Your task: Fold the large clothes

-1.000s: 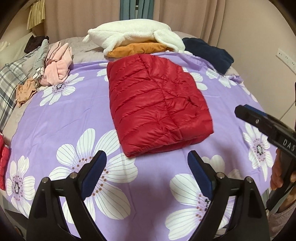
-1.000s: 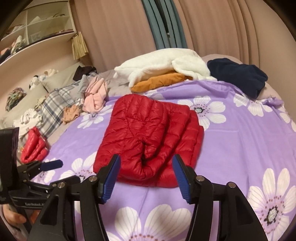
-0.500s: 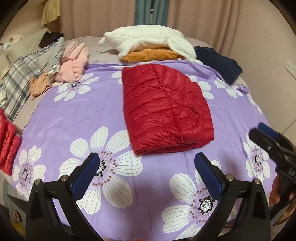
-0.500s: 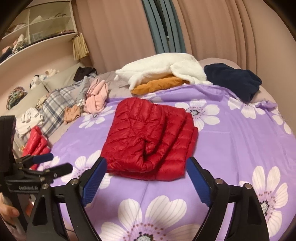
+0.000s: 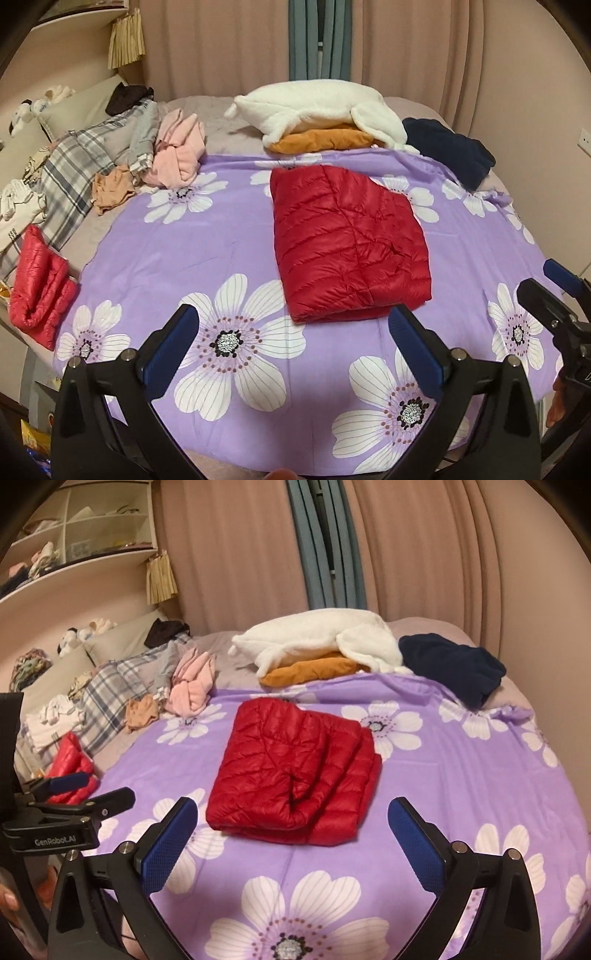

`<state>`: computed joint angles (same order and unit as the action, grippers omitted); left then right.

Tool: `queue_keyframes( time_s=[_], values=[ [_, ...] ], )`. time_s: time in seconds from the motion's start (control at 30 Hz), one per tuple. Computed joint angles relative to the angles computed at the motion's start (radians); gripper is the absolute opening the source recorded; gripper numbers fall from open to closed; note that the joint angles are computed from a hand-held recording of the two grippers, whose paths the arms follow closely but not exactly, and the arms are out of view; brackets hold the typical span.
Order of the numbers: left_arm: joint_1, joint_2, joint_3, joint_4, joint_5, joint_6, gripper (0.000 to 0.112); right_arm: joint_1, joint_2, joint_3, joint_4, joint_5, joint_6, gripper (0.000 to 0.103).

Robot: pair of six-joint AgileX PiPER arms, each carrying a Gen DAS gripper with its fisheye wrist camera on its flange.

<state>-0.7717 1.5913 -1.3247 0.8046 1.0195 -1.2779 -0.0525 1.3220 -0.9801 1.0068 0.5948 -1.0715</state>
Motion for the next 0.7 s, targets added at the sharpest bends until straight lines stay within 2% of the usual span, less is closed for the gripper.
queue_keyframes(
  time_s=[0.13, 0.23, 0.33, 0.7],
  values=[
    [-0.015, -0.005, 0.000, 0.018, 0.028, -0.019, 0.103, -0.005, 0.001, -0.008, -0.008, 0.021, 0.026, 0.102],
    [-0.005, 0.030, -0.015, 0.008, 0.056, -0.015, 0.103, 0.022, 0.022, -0.004, -0.066, -0.013, 0.088, 0.102],
    [0.009, 0.031, -0.003, -0.027, 0.027, 0.006, 0.103, 0.024, 0.027, -0.004, -0.080, 0.001, 0.094, 0.102],
    [0.000, 0.042, -0.017, -0.037, 0.035, 0.012, 0.103, 0.023, 0.019, -0.003, -0.092, -0.008, 0.105, 0.102]
  ],
)
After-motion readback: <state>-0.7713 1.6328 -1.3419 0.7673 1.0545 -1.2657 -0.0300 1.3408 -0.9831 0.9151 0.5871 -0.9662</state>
